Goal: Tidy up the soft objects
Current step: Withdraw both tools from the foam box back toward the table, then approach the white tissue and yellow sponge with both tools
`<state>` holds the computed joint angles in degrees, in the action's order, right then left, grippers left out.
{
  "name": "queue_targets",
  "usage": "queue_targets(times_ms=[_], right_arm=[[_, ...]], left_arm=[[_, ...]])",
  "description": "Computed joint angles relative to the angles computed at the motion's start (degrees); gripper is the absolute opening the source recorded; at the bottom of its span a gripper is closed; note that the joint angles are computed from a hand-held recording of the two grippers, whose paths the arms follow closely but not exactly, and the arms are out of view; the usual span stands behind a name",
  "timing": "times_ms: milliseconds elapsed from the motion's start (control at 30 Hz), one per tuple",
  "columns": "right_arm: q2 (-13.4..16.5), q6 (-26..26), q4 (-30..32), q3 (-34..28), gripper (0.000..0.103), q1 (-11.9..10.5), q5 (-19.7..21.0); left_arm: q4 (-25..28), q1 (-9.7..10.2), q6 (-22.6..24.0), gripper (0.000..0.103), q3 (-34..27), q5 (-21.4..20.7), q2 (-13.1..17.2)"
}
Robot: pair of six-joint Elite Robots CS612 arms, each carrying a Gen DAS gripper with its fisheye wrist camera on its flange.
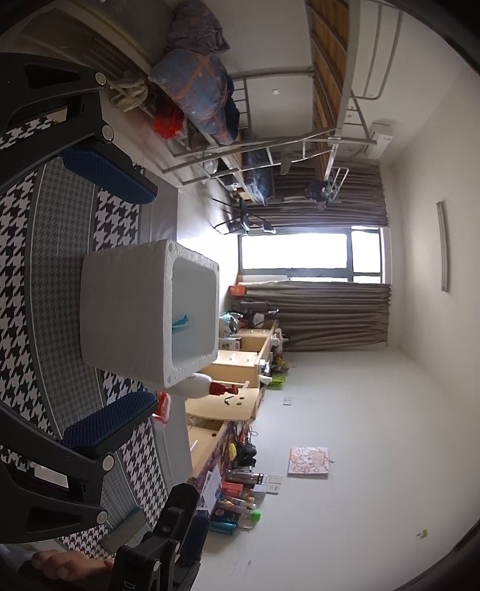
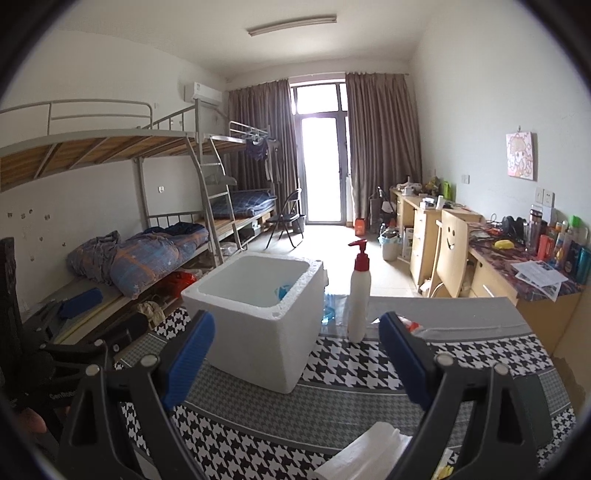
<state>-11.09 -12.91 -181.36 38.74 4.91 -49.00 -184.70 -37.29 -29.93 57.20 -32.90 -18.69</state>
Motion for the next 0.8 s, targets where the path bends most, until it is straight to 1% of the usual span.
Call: queue_targets(times_ms=[167, 267, 333, 433, 567, 733, 800], right_arm=[[0.04, 0.43, -0.89, 0.71, 0.093, -0.25, -0.60], [-0.06, 0.79, -1.16, 1.35, 0.093, -0.44, -0.73], [-0.15, 0.90, -1.46, 1.80, 0.093, -0.61, -0.65], [-0.41, 1.11, -2.51, 2.59, 0.093, -0.63, -1.43], [-0.56, 1.38, -2.82, 3.25, 0.093, -0.89, -1.56], [-0.72, 1.38, -3.15, 3.93, 0.093, -1.05, -2.10], [-0.75, 1.30, -2.91, 4.16, 0.093, -1.19, -1.83]], left_arm=[[-0.68, -0.16, 0.50, 0.102, -0.52, -1.39, 0.55], [-2.12, -0.25, 0.74, 0.102, -0.19, -2.44, 0.61], [-3.43, -0.41, 1.56, 0.102, -0.27, -2.27, 0.85], [-4.79, -0.50, 1.81, 0.102, -0.33, -3.13, 1.05], [-4.07, -0.64, 1.79, 0.102, -0.84, -3.57, 1.37], [-2.50, -0.76, -0.28, 0.102, -0.68, -4.50, 1.44], [-2.26, -0.86, -0.36, 0.102, -1.02, -4.41, 1.73]])
